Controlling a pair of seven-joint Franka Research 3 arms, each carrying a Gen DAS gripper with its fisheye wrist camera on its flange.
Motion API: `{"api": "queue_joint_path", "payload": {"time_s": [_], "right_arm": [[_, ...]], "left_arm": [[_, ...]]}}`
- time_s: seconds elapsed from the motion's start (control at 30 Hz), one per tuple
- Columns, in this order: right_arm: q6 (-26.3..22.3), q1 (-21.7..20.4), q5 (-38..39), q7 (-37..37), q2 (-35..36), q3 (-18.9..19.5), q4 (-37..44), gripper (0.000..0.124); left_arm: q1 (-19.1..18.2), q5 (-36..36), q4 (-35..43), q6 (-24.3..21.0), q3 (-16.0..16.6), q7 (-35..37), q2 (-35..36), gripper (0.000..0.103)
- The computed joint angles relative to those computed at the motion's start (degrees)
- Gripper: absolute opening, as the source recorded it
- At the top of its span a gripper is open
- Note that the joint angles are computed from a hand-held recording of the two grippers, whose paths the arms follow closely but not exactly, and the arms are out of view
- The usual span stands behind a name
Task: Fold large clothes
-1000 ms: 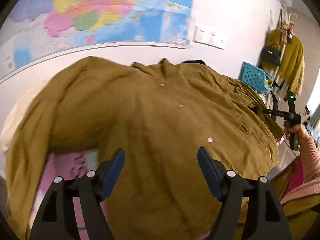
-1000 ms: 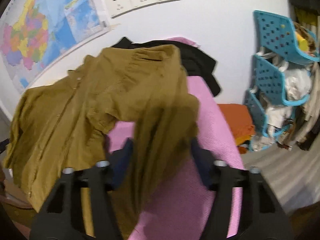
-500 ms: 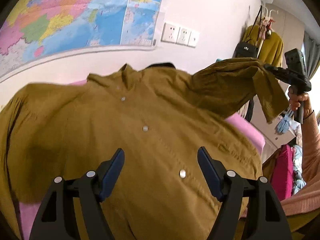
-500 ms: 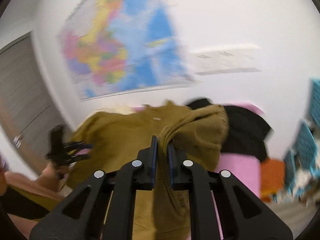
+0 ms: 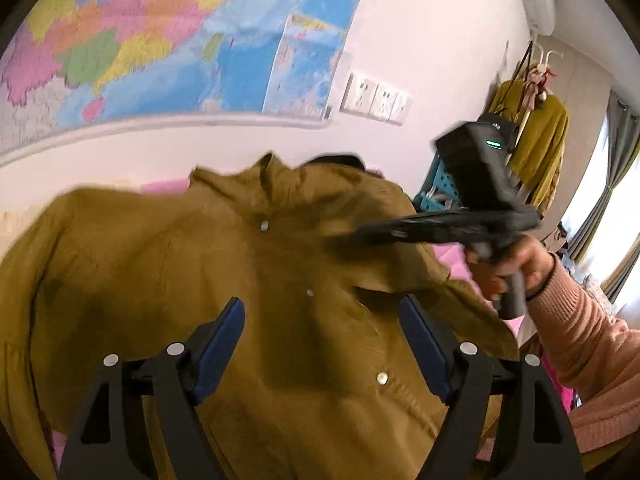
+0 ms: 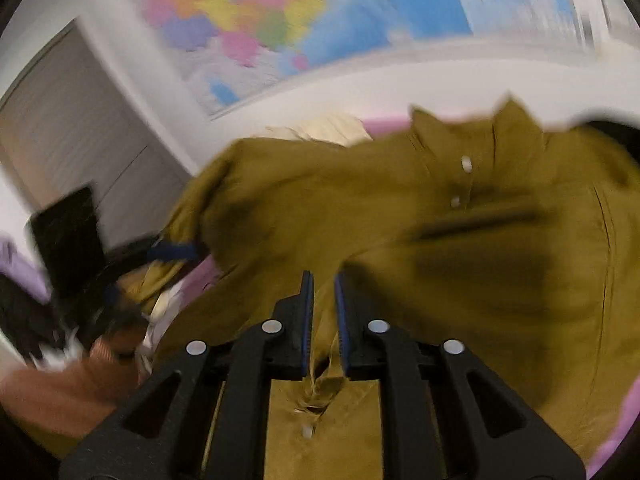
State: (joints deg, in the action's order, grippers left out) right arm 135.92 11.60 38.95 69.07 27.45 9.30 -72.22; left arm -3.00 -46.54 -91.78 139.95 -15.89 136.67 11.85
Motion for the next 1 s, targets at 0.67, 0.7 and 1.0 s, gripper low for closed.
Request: {"api": "queue_joint_path", "payload": {"time_s": [0.67,0.7,1.0], "right_arm": [[18.9,-6.5,4.9,6.7,-12.8,-5.8,-27.2,0.071],[17.9,-7.6,7.2,4.8,-12.7,-5.1,-27.3,0.071],[19.1,-9.3,18.4,-8.6,-16.0,-4.4,-28.9,0.006]], "left_arm": [[-4.9,36.5,16.0,-6.9,0.9,-23.6,16.1,0.015],[-5.1,37.8,15.8,-5.4,1.3,-24.2,15.7,0.014],[-6.5,49.8,21.5,-3.0,3.8,-29.9,18.3,0.017]]}}
